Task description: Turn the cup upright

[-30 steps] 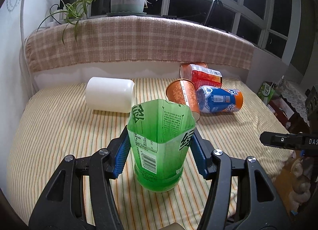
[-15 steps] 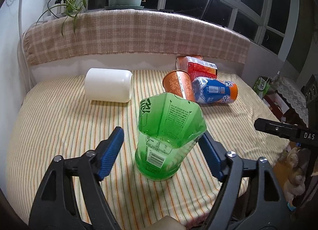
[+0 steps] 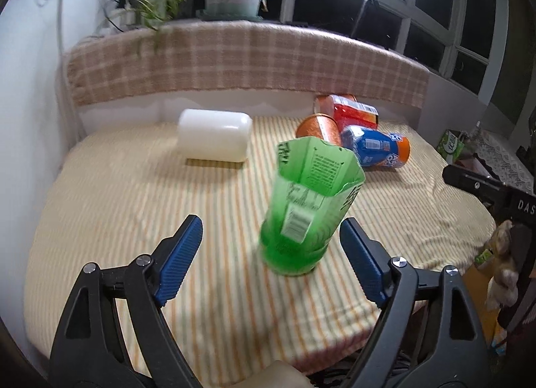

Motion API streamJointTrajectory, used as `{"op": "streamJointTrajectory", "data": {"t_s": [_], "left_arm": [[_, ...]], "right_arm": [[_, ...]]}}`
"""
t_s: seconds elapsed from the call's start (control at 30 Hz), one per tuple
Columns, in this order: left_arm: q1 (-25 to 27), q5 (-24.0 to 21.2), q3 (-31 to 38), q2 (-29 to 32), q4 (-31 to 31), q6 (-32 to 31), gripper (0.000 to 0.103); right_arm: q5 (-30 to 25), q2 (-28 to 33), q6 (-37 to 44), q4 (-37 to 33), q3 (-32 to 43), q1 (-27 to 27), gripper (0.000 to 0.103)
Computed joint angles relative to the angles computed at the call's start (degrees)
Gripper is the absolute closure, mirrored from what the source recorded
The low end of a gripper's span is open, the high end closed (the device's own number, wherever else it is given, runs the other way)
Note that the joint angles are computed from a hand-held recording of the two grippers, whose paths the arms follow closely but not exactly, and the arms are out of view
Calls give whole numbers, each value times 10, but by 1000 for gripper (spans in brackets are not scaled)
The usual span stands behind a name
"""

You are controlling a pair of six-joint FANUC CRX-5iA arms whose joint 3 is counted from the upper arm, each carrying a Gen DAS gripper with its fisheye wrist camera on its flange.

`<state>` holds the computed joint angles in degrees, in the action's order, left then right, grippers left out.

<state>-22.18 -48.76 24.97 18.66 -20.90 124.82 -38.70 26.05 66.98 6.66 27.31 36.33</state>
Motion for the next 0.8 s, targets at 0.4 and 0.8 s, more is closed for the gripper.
{"op": "streamJointTrajectory", "data": {"t_s": [0.4,0.8], "left_arm": [[-145,-143,28,-37,-375,243,0],[-162,-155,36,-38,-390,241,0]], "right_arm": [[117,-47,-233,319,-146,31,8],[155,-67,-424,522,-211,17,0]]}}
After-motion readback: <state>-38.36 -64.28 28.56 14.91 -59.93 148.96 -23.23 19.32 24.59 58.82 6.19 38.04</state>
